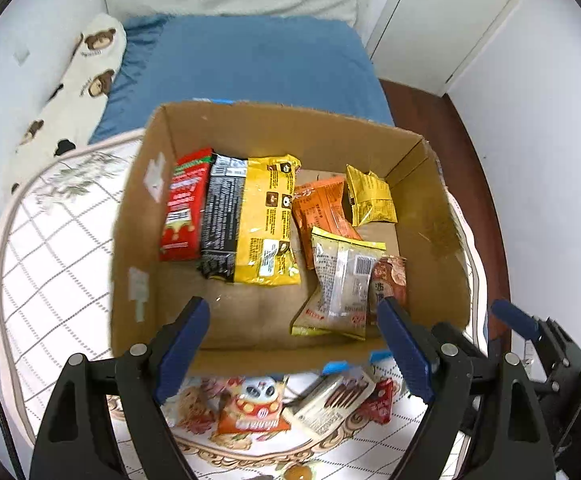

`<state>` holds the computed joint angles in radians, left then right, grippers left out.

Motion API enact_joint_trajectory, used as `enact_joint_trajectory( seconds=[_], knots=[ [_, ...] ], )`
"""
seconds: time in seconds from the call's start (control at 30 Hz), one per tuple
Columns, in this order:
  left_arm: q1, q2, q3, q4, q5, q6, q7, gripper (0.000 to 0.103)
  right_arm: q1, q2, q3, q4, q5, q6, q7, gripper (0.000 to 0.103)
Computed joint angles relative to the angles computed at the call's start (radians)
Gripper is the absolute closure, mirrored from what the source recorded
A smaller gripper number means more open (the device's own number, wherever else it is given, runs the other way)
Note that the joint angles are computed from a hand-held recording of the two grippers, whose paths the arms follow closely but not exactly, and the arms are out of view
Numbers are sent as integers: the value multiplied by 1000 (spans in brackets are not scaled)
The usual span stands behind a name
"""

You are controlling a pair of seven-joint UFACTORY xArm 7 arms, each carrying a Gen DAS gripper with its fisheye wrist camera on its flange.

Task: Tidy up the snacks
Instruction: 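Carry both packets into the cardboard box and open both tools, then grasp the panda-print packet with the left tool while the right tool grasps the Franzzi wafer packet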

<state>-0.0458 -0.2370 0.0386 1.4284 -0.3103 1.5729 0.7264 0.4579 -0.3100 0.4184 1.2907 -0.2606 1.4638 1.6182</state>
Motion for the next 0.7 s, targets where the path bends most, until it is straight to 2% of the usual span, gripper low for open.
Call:
enact_joint_trajectory(
  seconds=[0.27, 0.4, 0.53, 0.6, 0.67, 0.7],
  knots=[
    [35, -84, 73, 7, -44, 26, 86, 17, 43, 70, 87, 177, -116, 130, 91, 11],
    [55, -125, 98, -16, -44, 11, 120, 17, 85, 89, 103, 214, -150, 133, 167, 11],
    [79, -198, 87, -143, 36, -103, 144, 17, 117, 67, 88, 136, -101, 44, 247, 11],
    [89, -234, 73, -244, 104, -172, 156, 17, 125, 33, 75, 37, -54, -44, 305, 11],
    [92, -231, 63, -309, 159, -183, 153, 17, 129, -23, 63, -106, 6, -183, 373, 13],
    [93, -228, 51, -348, 192, -189, 150, 17, 131, -58, 58, -193, 41, -273, 417, 18]
  ],
)
